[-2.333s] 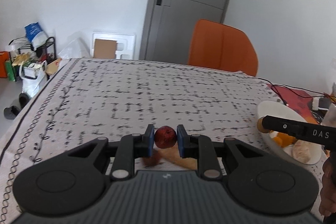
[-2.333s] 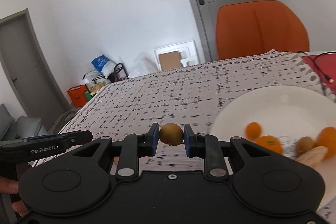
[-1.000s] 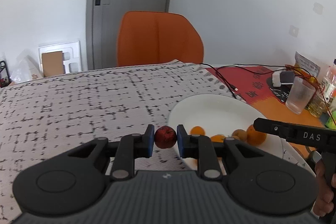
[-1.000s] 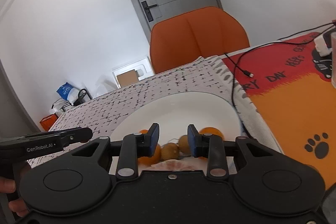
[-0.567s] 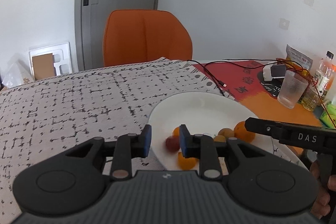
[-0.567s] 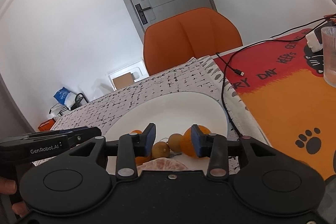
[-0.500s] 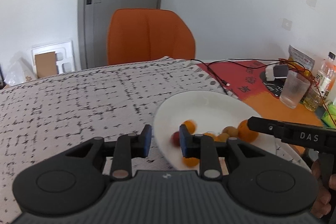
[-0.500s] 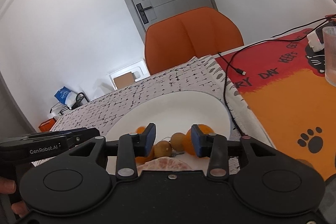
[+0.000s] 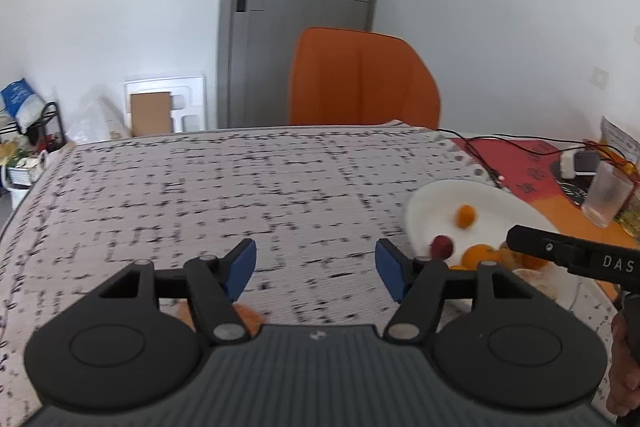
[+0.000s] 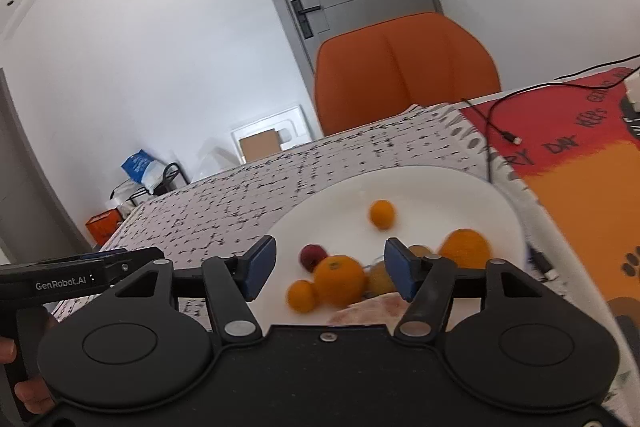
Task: Organize fruits
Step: 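Move both open tools back to the last fruits on the table, then grasp the peeled pomelo segment with the right tool while the left grasps a dark plum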
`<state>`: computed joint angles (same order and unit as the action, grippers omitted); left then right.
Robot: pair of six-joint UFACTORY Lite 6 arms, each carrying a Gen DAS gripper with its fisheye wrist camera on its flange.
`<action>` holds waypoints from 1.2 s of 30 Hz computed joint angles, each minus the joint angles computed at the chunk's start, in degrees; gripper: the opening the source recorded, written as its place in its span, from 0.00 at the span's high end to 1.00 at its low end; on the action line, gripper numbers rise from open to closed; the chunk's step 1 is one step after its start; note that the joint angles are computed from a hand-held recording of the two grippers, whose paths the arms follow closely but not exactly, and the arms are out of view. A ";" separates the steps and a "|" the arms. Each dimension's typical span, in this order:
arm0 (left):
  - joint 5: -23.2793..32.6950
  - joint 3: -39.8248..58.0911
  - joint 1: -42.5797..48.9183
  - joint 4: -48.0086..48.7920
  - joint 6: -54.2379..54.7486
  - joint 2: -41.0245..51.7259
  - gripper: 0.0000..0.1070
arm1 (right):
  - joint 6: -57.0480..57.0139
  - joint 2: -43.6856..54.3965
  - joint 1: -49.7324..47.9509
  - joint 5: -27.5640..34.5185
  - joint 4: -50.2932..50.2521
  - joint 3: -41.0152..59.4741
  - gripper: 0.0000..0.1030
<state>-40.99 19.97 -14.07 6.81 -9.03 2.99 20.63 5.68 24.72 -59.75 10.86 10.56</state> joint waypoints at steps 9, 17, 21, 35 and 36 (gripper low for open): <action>-1.29 -3.31 9.83 7.21 -2.51 -1.82 0.39 | -2.56 4.08 7.56 1.62 5.48 5.91 0.31; -3.03 -4.37 17.30 13.27 -4.38 -0.54 0.39 | -4.12 7.99 11.73 2.86 7.75 10.80 0.23; -4.48 -3.94 20.68 15.48 -4.95 2.07 0.39 | -4.65 9.75 12.43 4.01 7.64 13.15 0.22; -9.41 1.76 27.75 23.22 -7.08 15.88 0.78 | -7.29 13.04 16.30 7.44 9.79 19.25 0.15; -9.83 1.48 28.19 23.68 -6.58 15.84 0.78 | -7.55 13.34 16.59 7.80 9.84 19.83 0.15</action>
<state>-50.82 21.45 14.13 30.48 -15.62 18.84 13.08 19.02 41.31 -51.95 20.71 30.39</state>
